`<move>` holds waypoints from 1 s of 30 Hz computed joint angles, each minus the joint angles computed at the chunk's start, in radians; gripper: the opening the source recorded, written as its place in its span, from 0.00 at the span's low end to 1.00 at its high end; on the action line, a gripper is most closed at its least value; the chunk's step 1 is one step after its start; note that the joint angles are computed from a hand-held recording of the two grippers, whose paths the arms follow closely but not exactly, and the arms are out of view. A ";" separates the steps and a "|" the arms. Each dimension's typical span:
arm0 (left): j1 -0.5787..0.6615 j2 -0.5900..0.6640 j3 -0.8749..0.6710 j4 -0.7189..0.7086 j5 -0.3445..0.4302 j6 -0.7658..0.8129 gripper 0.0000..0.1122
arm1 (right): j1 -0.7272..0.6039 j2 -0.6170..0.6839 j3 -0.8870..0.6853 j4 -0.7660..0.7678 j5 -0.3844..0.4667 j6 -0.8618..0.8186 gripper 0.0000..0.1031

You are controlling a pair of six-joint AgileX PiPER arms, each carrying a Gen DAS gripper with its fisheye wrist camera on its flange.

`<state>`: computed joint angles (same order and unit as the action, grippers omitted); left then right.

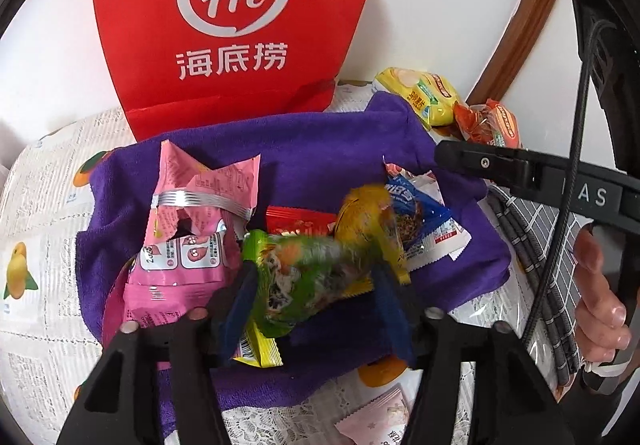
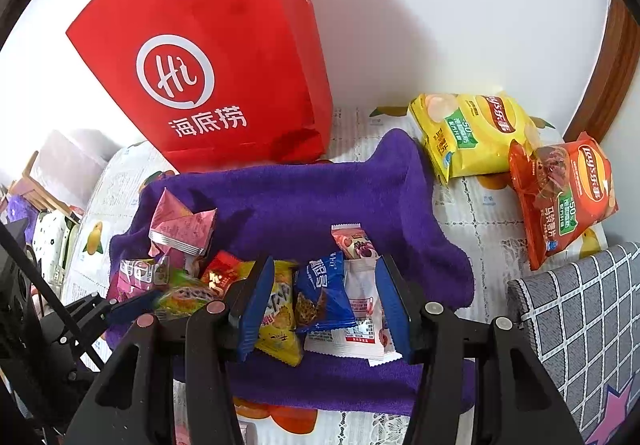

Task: Organize snacks
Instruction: 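Lower the green snack bag onto the towel and open the left tool, then move both tools back to the pink candy packets on the sheet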

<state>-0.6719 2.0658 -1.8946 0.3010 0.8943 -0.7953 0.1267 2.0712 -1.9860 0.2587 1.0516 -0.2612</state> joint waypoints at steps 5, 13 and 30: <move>0.010 -0.026 0.023 -0.023 -0.017 -0.007 0.56 | -0.002 -0.017 0.014 0.001 -0.010 0.006 0.51; 0.001 -0.080 0.052 0.003 -0.011 -0.029 0.56 | 0.014 -0.114 0.112 0.013 -0.075 -0.012 0.51; -0.126 -0.314 0.379 0.194 0.030 -0.297 0.56 | 0.007 -0.481 0.686 0.075 -0.283 -0.104 0.51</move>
<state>-0.7983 1.7517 -1.5153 0.4950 0.9246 -1.0927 0.1335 1.5899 -1.2999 0.3342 0.7689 -0.3651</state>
